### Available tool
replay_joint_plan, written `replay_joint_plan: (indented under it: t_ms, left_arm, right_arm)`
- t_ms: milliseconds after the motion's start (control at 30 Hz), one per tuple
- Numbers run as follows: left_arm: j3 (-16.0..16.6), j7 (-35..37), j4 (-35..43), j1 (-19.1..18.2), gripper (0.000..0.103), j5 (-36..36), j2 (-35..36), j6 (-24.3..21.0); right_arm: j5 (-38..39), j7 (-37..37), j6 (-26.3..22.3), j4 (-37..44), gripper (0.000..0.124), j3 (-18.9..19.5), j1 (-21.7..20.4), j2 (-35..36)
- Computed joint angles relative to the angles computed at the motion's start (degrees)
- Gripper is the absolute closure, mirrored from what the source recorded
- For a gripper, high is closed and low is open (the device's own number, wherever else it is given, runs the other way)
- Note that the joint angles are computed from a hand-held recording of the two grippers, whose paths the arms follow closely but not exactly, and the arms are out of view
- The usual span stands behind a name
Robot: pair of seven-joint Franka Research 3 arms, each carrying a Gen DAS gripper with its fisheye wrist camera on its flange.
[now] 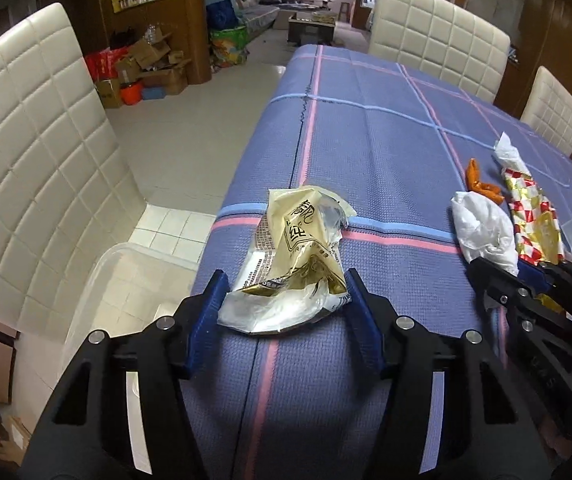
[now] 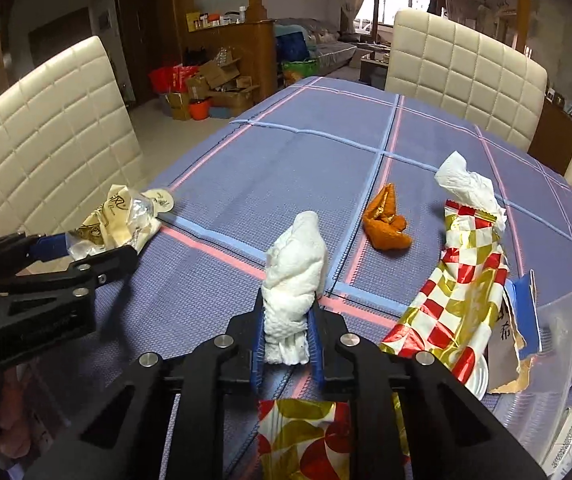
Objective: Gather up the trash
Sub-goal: 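Carry both to the bin while the right gripper opens, dropping the tissue in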
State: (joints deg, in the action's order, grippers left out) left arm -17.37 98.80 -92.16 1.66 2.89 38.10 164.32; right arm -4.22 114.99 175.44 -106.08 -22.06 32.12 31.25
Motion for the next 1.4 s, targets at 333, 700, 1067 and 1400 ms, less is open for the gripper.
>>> replay_joint_plan:
  t_ms: [333, 700, 1067, 1400]
  left_arm:
    - [4.02, -5.77, -14.44, 1.72, 0.044, 3.69, -9.87, 9.96]
    - [8.56, -12.22, -21.81, 4.80, 0.044, 8.04, -15.02, 12.85]
    - [6.79, -12.71, -25.01, 8.17, 0.044, 8.44, -17.24, 13.99]
    - [6.55, -12.56, -23.94, 8.50, 0.044, 7.90, -16.50, 12.94]
  right_arm:
    - [0.26, -6.50, 1.21, -0.81, 0.106, 5.31, -0.11, -1.97]
    - [1.20, -13.23, 0.23, 2.58, 0.106, 10.39, 0.04, -1.00]
    - [3.01, -17.43, -0.12, 5.14, 0.106, 12.65, 0.04, -0.37]
    - [4.76, -19.55, -0.45, 6.58, 0.106, 14.19, -0.56, 0.37]
